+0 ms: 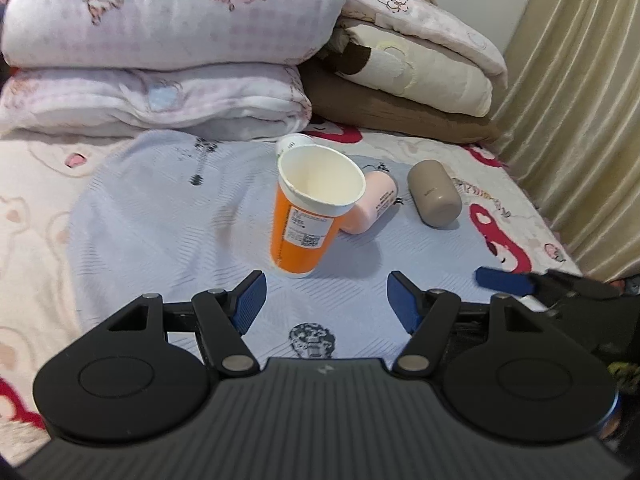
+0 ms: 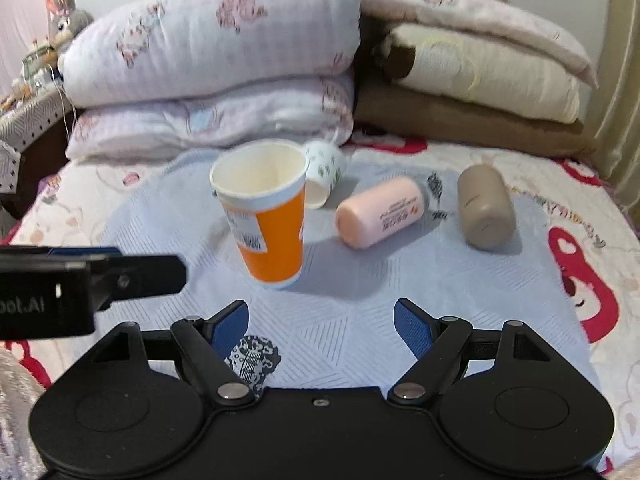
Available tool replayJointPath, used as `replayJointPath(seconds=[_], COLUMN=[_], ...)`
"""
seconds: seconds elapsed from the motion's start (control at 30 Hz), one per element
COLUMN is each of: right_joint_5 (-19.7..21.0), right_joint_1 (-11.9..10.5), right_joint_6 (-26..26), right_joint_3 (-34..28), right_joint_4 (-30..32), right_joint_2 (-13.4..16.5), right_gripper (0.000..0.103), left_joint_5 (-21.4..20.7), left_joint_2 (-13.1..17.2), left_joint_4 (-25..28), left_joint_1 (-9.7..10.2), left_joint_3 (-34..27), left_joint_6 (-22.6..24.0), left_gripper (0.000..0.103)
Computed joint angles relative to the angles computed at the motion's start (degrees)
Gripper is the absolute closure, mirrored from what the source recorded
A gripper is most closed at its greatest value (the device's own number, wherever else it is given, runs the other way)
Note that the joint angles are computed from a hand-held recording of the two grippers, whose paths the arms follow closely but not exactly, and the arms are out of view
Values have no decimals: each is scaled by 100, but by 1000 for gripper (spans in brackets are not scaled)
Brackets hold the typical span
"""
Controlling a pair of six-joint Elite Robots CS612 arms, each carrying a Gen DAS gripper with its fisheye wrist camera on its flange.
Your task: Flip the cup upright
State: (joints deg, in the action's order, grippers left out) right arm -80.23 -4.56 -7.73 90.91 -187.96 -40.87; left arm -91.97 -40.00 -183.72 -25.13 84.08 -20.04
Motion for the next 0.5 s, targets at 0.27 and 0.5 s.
replayJointPath(seconds=[0.27, 0.5], right_joint_5=[198, 225], right_joint_1=[-217, -356], right_joint_6=[178, 421], right_joint_3=[550, 941], right_joint_4=[-480, -844], right_joint_2=[-508, -817], right_gripper=[19, 13], left_joint_5=[677, 1039], left_joint_2=[-555, -834], left_joint_4=[591, 507], left_joint_1=[-181, -314], left_joint_3=[313, 576], left_joint_6=[338, 483], left_gripper=[30, 19])
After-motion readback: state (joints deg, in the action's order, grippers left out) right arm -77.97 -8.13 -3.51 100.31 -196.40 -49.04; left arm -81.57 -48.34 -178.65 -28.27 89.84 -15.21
